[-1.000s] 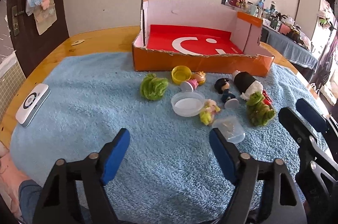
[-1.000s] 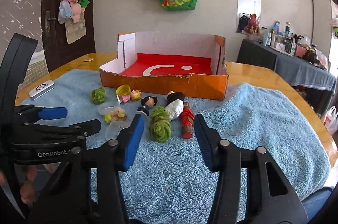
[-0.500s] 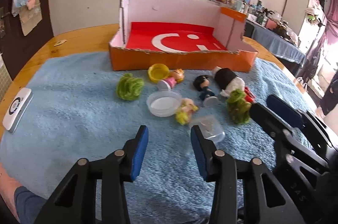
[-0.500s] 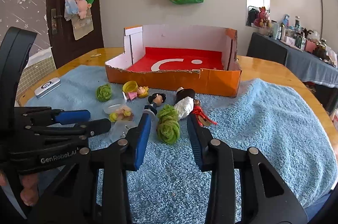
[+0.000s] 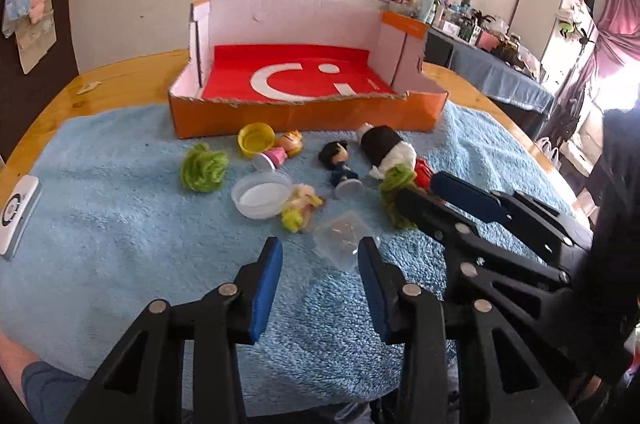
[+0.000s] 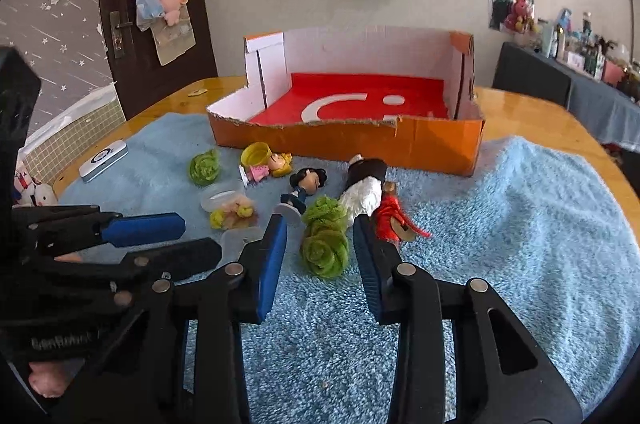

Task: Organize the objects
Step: 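Close left gripper on the clear container while right gripper closes on the green yarn ball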

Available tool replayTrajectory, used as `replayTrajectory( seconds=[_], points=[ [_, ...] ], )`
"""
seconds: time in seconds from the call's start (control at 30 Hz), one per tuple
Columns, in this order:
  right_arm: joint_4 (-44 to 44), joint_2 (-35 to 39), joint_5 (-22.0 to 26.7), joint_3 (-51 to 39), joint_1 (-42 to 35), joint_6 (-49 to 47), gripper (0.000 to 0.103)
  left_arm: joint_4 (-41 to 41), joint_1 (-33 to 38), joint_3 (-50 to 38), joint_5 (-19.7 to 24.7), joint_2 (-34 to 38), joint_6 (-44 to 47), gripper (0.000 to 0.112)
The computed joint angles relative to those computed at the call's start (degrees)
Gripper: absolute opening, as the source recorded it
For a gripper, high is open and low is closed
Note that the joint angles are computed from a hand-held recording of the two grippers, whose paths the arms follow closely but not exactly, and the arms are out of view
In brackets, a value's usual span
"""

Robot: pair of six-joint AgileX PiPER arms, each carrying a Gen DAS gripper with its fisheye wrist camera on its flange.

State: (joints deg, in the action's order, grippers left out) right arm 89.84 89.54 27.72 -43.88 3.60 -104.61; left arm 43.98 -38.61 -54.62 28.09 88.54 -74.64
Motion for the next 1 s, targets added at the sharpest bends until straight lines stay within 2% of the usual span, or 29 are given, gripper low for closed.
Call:
replayTrajectory(
  seconds=[0.1, 0.33, 0.47, 0.67, 0.77, 1.0],
  points=[
    [-2.78, 1.91, 0.53, -1.64, -0.59, 2.93, 0.033, -1.85, 0.74, -0.43, -1.09, 0.97, 1.77, 0.041],
    [-8.75, 3.82, 5.17, -4.46, -3.06, 8.59, 0.021, -3.01, 0.93, -1.81, -2.83, 3.20, 4.01, 0.041],
    [-10.47, 4.12, 5.66, -5.16, -3.14, 10.18, 0.020, -5.47, 2.33, -2.45, -4.94, 4.73, 6.80, 0.040],
    [-13.72, 5.81, 8.29, -7.33, -4.23, 14.43, 0.020, -5.01, 3.62, -2.40, -7.67, 5.38, 7.41, 0.040],
    [-16.18, 6.93, 9.80, -8.94, -4.27, 17.27, 0.020, -7.70, 5.26, -2.56, -9.77, 5.83, 11.80, 0.041],
    [-17.70, 7.28, 9.39, -9.66, -3.60, 19.01, 0.020, -12.10, 7.28, -2.26, -12.93, 5.90, 19.05, 0.046]
  ],
)
